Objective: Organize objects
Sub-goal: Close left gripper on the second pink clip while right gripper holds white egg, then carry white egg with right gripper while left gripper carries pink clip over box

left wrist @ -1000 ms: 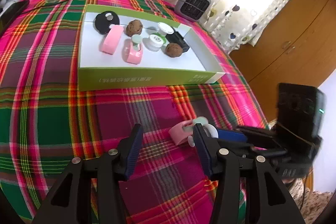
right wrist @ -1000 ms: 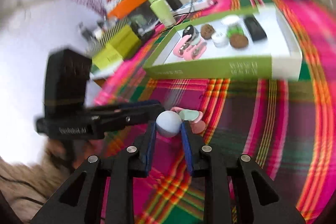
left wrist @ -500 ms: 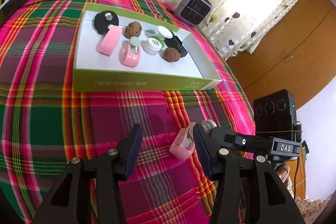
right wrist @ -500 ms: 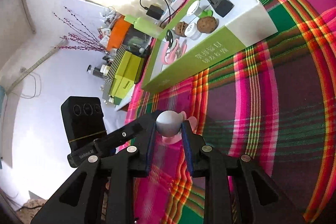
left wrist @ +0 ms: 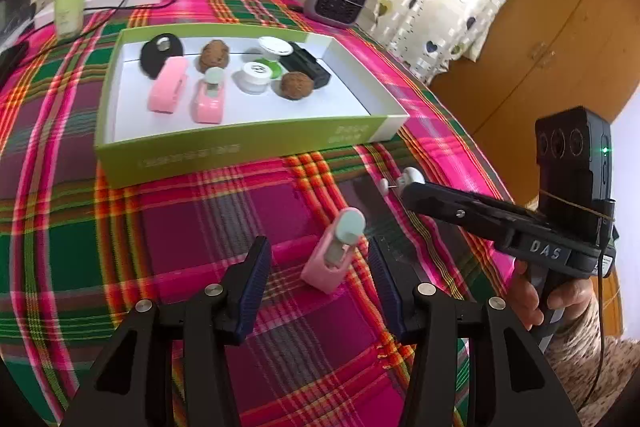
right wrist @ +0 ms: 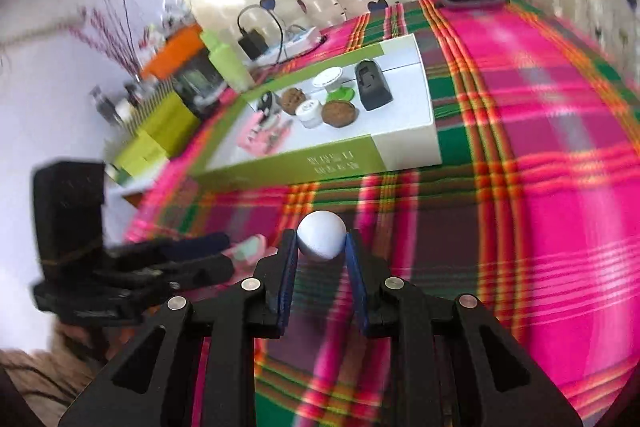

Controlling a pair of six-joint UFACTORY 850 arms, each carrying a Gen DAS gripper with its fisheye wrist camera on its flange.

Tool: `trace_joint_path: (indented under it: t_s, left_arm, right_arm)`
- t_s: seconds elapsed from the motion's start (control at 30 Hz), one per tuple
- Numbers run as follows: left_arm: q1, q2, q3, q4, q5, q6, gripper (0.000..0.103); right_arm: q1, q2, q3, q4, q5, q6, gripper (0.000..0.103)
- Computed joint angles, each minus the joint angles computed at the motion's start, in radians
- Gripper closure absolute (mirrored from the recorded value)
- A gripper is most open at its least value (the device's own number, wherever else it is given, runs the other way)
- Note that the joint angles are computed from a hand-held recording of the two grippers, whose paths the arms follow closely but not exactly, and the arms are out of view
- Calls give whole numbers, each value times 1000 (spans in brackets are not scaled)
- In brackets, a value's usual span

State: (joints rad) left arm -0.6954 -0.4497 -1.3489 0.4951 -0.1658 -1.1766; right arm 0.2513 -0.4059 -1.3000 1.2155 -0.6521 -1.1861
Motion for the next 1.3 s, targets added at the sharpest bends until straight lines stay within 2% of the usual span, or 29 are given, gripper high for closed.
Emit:
trace_joint_path:
  t_s: [0.07, 0.17, 0.4, 0.6, 0.7, 0.83, 1.07, 1.3]
  left_arm:
    - [-4, -7, -9, -11, -10, 22, 54]
    - [-14, -13, -20, 67, -36, -32, 54]
    - [-27, -28, -41, 197, -86, -132, 54]
    - [-49, -49, -71, 293, -162, -175, 55]
    - [-59, -61, -88, 336, -215, -193, 69]
    - [-59, -62, -91, 338, -229, -195, 77]
    - [-63, -67, -98, 342, -246, -194, 80]
    - [-61, -69, -100, 346, -257, -211, 87]
  right_arm:
    - [11, 3, 2, -22, 36, -6, 77]
    - [18, 3, 7, -32, 61, -25, 77]
    - [11, 10, 20, -18, 64, -47, 77]
    - [14, 11, 20, -22, 67, -45, 77]
    - [14, 13, 22, -22, 70, -45, 77]
    - [14, 13, 22, -22, 69, -46, 77]
    - [15, 12, 22, -23, 68, -45, 77]
    - [15, 14, 24, -21, 69, -48, 77]
